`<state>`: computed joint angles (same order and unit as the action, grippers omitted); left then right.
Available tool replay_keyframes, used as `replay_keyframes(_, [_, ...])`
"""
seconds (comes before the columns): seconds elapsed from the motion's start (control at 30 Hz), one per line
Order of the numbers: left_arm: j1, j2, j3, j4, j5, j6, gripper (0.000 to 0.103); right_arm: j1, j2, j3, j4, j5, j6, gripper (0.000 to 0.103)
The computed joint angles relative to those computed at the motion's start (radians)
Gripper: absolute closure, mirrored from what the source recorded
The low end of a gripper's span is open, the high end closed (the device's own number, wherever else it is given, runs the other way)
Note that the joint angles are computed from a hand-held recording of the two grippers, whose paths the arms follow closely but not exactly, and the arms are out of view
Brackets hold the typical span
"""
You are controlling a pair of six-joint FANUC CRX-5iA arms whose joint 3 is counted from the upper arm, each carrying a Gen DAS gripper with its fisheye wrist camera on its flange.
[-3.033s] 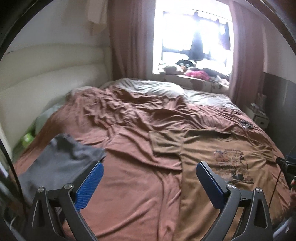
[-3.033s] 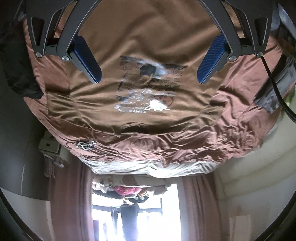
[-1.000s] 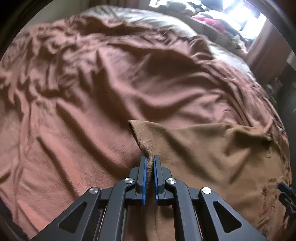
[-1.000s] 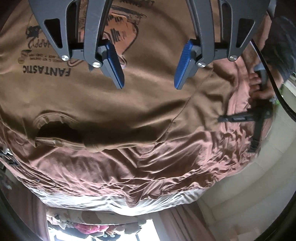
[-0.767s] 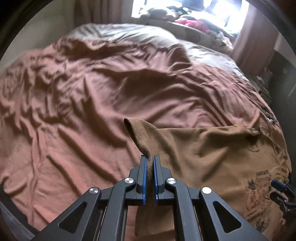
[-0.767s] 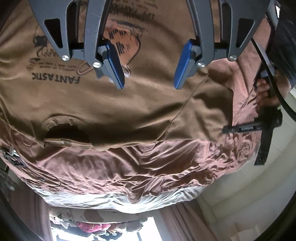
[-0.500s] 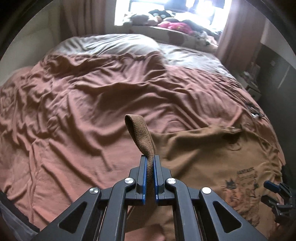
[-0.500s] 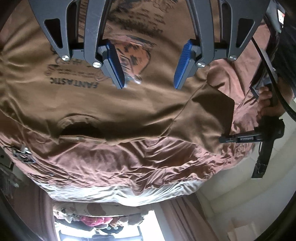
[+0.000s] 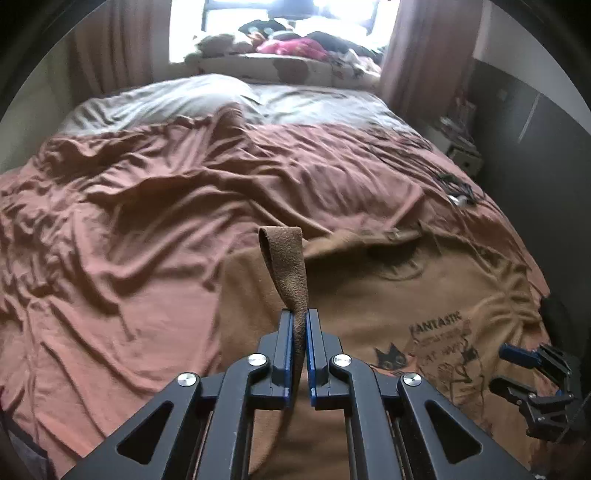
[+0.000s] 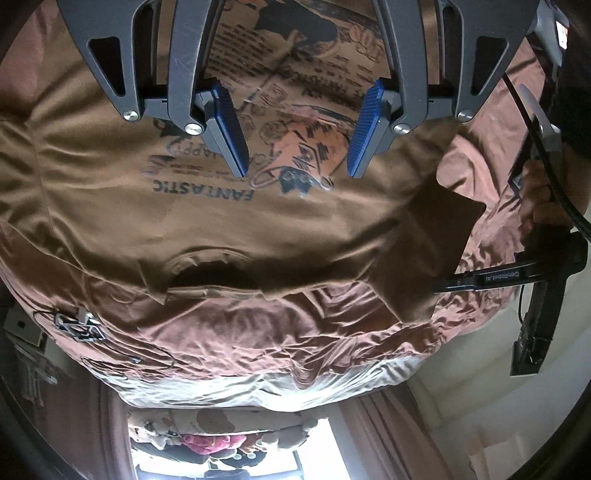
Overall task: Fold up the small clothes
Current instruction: 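Grasp the tan T-shirt's side edge with the left tool and fold it inward, then release the folded side with the left tool and pull back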
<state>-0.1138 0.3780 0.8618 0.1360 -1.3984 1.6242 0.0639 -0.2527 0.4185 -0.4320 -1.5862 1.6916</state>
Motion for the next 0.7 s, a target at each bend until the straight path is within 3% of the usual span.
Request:
replay_keyframes(0.07, [0.002,0.006,-0.002,0.033,-0.002,-0.001,0.083,-0.01,0.003,0.003,-0.001,-0.003,-0.006,0.049])
replay_keyframes(0.1, [0.007,0.0,-0.017,0.055,0.007,-0.008,0.068,-0.011,0.009,0.008,-0.001,-0.008,-0.01,0.049])
replay_keyframes(0.17, [0.008,-0.028,-0.051,0.044,0.033,-0.016,0.049,-0.004,0.018,0.012,0.005,-0.012,-0.023,0.049])
replay_keyframes(0.43, [0.052,-0.101,-0.155,-0.027,0.021,0.004,0.049,0.055,0.047,0.02,0.022,-0.006,-0.039,0.049])
replay_keyframes(0.7, [0.108,-0.175,-0.357,0.0,0.035,-0.044,0.069,0.117,0.117,0.036,0.039,0.043,-0.064,0.049])
